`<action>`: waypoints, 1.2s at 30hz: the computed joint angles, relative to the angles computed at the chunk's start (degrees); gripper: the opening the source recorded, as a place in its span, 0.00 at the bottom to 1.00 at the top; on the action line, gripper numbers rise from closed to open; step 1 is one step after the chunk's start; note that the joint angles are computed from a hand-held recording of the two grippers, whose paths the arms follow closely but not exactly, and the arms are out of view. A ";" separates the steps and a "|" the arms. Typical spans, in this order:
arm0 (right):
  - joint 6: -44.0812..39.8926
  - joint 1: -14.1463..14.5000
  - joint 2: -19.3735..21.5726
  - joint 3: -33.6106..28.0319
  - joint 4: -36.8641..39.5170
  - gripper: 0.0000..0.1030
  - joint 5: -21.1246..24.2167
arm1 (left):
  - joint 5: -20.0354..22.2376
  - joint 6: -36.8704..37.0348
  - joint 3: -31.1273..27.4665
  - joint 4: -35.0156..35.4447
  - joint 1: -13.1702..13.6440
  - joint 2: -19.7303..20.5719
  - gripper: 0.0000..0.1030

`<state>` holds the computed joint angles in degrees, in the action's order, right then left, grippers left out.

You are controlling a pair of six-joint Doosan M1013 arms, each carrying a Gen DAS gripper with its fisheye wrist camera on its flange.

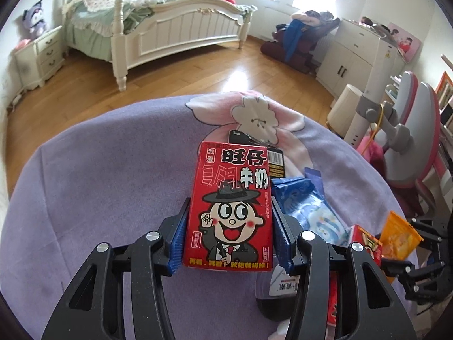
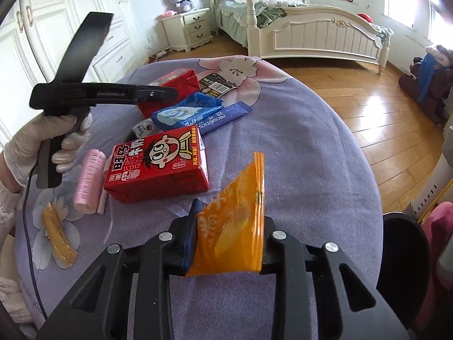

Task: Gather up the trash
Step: 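Grasp the orange wrapper with the right tool while the left tool grasps the red milk box, then carry the orange wrapper and red milk box to the bin and release both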

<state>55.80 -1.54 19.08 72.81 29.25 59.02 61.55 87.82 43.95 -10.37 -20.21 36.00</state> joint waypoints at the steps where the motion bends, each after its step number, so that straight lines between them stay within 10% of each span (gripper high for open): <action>1: -0.06 -0.08 -0.21 0.31 0.36 0.25 -0.51 | -1.91 -0.15 1.55 0.56 -0.19 -1.17 0.50; 17: -10.55 -5.72 -10.78 12.93 20.71 0.25 -20.61 | -17.12 -1.93 11.19 7.51 -9.80 -12.20 0.50; 36: 4.99 -12.88 -11.64 18.45 10.33 0.25 -23.92 | -9.22 4.76 3.76 -4.92 -15.76 -4.46 0.50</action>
